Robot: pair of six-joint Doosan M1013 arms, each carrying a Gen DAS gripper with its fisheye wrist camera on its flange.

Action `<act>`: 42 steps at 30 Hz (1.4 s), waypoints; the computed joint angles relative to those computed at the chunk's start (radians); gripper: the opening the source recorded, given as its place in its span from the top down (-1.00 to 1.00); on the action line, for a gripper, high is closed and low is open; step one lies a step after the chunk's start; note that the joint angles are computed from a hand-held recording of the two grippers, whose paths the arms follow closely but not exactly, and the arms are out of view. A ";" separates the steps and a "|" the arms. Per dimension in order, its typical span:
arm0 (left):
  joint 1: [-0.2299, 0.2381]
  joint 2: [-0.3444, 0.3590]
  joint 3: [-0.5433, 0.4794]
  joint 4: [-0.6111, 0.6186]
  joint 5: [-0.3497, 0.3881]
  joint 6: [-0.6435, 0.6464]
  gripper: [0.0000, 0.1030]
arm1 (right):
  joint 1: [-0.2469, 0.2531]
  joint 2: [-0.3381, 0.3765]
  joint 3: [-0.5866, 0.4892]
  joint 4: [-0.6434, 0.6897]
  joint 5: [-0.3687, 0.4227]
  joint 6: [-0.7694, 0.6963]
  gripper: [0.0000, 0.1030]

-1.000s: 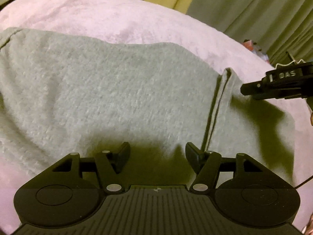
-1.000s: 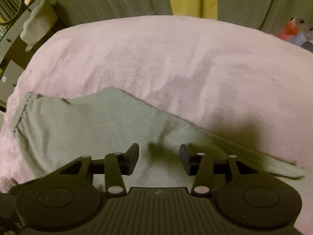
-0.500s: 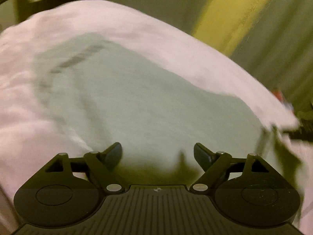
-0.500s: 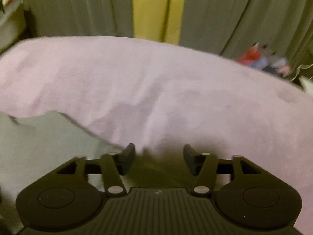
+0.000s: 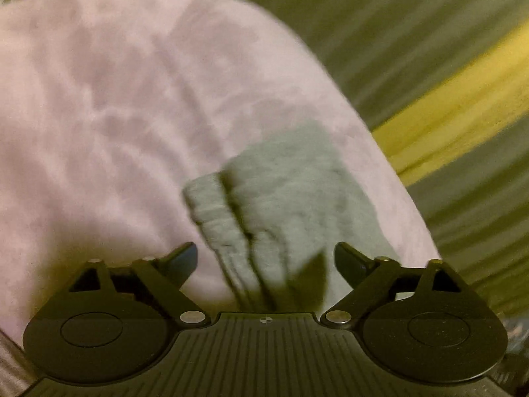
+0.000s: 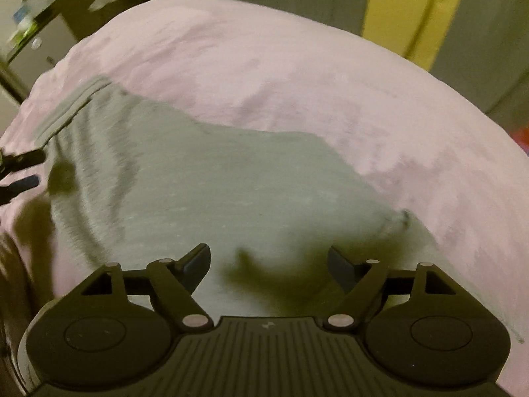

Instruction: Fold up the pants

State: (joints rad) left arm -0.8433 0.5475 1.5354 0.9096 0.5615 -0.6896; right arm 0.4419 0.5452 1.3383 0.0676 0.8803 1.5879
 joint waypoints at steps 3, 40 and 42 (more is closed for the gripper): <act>0.012 0.012 0.017 0.087 -0.042 -0.106 -0.76 | 0.017 0.011 -0.020 -0.017 0.021 -0.014 -0.54; -0.197 0.216 -0.447 0.055 0.218 0.777 0.12 | 0.009 0.114 -0.327 0.220 0.291 0.010 -0.95; -0.209 0.234 -0.473 0.054 0.246 0.821 0.12 | 0.016 0.166 -0.400 0.178 0.423 0.068 -0.95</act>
State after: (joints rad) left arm -1.0523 0.7814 1.0619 0.9636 0.8073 0.1315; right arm 0.4581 0.7115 0.9387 0.2460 1.3029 1.6560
